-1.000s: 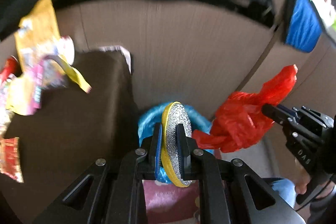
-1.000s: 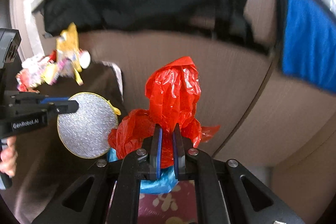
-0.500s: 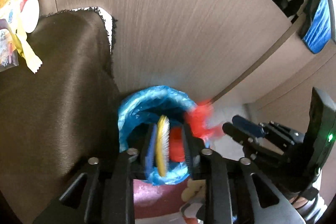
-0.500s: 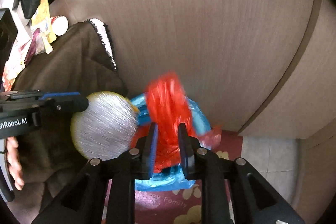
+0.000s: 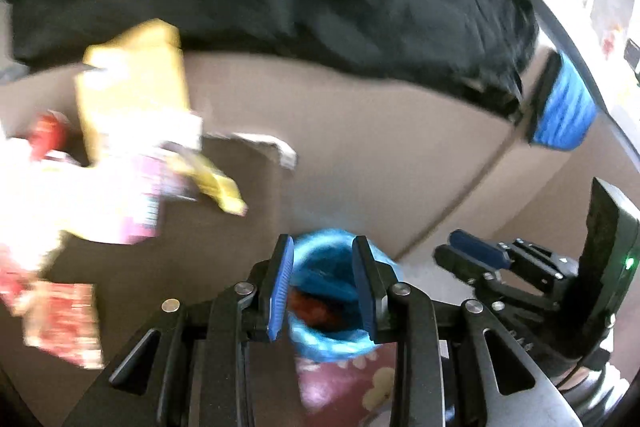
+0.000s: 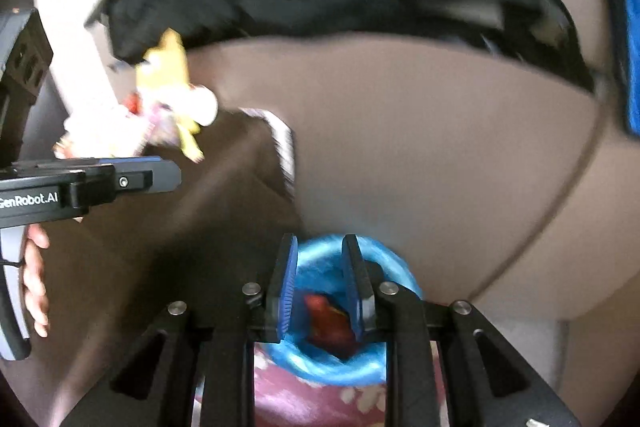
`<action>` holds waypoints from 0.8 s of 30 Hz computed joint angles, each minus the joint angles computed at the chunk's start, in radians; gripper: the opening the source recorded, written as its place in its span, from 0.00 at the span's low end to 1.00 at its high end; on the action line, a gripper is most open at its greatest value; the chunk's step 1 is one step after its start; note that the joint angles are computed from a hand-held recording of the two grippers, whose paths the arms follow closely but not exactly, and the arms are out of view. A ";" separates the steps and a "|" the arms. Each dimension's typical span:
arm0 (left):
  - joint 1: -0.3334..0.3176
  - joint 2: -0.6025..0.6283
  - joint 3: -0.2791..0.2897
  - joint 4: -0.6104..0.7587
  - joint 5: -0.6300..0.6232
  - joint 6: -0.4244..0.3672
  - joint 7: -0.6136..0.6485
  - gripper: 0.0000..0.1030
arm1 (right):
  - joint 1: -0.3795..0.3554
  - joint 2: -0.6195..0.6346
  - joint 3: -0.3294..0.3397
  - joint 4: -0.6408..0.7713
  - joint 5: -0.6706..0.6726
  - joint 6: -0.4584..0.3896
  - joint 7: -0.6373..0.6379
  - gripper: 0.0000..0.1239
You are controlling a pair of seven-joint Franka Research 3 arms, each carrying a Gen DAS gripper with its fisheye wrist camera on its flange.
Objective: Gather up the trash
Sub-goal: 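Grasp a yellow snack wrapper with the right tool and lift it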
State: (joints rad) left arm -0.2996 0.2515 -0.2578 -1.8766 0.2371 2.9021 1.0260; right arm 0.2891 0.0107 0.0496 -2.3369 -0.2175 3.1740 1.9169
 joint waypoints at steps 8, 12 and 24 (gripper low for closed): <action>0.097 -0.197 0.098 -0.225 0.102 0.080 -0.134 0.31 | -0.075 0.139 0.281 0.266 0.709 -0.070 -0.686 0.20; 0.161 -0.212 0.081 -0.283 -0.070 0.114 0.035 0.31 | -0.101 0.274 0.336 0.480 0.854 -0.199 -0.857 0.20; 0.247 -0.145 -0.034 -0.266 -0.696 0.118 0.665 0.31 | 0.111 0.640 0.092 1.052 0.557 -0.416 -0.689 0.21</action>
